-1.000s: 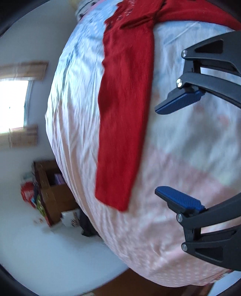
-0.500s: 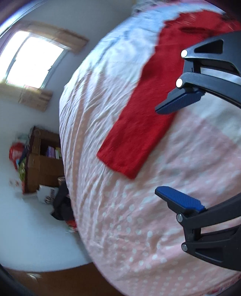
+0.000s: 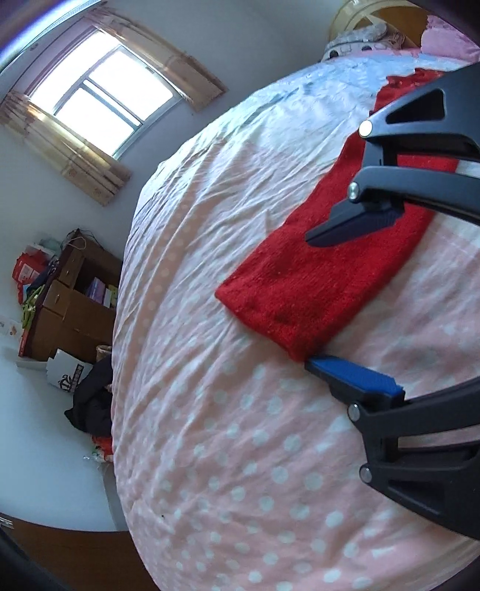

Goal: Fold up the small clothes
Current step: 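Move the left tool to the other sleeve cuff and close on it, then lift the held sleeve and carry it across the sweater body with the left tool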

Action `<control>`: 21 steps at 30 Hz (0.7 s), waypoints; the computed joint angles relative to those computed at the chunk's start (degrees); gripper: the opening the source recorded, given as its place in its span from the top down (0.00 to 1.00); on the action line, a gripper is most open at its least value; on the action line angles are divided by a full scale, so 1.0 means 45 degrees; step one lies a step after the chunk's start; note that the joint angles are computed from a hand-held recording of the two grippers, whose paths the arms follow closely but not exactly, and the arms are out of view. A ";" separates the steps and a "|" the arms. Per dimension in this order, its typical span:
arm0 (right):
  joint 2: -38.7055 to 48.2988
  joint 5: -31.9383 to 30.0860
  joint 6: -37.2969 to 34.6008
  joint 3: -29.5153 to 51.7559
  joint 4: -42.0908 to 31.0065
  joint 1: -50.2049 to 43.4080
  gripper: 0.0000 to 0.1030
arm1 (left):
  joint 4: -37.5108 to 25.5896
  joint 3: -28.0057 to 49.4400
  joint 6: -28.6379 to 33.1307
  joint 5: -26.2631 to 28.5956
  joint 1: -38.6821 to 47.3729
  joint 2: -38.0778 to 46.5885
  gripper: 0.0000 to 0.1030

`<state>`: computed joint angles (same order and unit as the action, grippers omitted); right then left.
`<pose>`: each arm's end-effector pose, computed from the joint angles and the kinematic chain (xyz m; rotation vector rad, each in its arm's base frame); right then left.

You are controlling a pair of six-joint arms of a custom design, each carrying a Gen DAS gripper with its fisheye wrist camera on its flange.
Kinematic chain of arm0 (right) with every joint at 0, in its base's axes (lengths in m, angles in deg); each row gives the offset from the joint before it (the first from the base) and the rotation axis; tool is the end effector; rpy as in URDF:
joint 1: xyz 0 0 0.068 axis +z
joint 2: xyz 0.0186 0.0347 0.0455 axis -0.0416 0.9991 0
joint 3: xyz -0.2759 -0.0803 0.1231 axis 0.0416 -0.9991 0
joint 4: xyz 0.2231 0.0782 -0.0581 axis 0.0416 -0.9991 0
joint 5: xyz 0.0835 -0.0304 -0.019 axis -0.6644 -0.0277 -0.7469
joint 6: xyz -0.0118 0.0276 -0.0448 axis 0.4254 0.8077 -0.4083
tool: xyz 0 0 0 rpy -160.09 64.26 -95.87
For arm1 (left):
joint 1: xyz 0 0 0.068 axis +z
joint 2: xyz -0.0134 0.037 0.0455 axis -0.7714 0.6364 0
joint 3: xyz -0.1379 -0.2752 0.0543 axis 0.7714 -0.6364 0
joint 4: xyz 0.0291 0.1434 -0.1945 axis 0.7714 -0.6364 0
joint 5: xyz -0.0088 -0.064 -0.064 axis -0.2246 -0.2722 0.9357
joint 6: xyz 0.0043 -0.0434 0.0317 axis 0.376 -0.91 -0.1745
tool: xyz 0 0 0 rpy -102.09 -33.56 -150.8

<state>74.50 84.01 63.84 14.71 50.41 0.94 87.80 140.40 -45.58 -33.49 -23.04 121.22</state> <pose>0.1939 -0.0074 0.1095 0.5595 2.2752 -0.4904 0.4267 0.2034 0.1169 -0.5393 2.3350 -0.4240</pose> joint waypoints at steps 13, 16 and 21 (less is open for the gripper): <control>-0.1985 -0.0100 0.0034 -0.0342 -0.1066 0.0080 0.19 | -0.0856 -0.0034 0.0956 -0.0003 -0.0077 -0.1158 0.92; -0.3156 -0.0477 -0.0079 -0.0223 -0.2528 0.0036 0.19 | -0.1175 -0.0037 0.1061 0.0471 -0.0105 -0.1763 0.92; -0.5623 -0.0639 -0.0284 -0.0202 -0.5010 0.0041 0.19 | -0.1383 -0.0371 0.0883 0.1194 -0.0487 -0.3113 0.92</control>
